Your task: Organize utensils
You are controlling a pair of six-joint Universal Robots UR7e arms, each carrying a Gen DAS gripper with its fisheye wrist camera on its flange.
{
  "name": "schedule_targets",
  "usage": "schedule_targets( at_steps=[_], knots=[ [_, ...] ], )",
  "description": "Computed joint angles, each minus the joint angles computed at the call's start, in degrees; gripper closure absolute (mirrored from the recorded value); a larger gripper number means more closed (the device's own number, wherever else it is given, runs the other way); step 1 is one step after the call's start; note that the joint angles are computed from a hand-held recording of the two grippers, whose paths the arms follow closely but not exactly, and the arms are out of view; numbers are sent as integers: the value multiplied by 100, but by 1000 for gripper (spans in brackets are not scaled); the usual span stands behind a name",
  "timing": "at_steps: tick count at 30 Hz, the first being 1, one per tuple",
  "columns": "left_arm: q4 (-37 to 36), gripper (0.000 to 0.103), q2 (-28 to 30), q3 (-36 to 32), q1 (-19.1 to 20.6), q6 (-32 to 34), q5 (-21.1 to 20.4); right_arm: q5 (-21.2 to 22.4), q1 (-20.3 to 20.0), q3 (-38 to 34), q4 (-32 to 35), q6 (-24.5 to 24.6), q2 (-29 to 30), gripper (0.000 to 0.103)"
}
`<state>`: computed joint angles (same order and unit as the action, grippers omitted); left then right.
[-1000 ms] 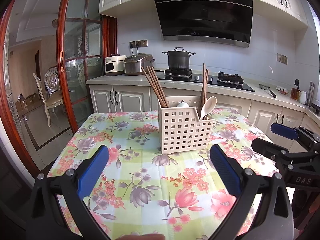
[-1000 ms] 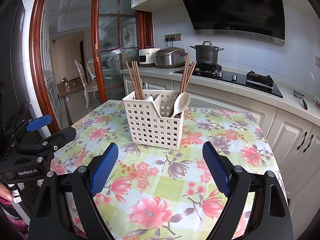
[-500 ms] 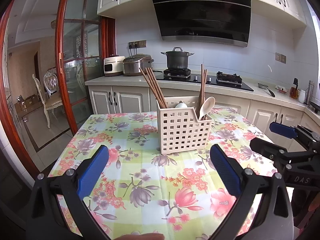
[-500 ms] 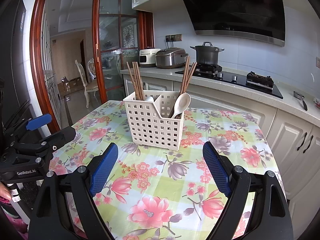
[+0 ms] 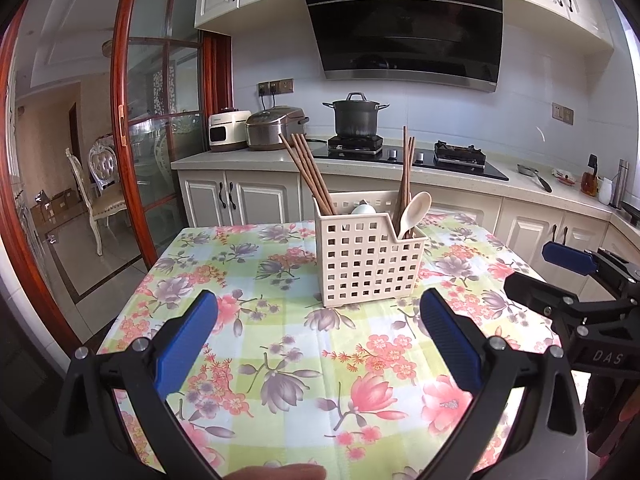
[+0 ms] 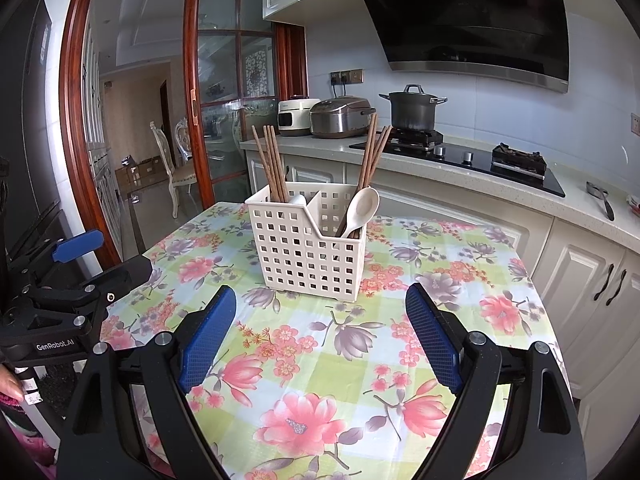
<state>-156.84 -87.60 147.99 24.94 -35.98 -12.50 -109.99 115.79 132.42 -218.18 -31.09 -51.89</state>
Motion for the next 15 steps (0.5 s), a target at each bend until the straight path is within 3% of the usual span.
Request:
schedule_targets(
  at_steps=[15],
  knots=[
    [37, 5, 122, -41, 50, 17, 245, 23, -31, 14, -70, -15, 26, 22]
  ],
)
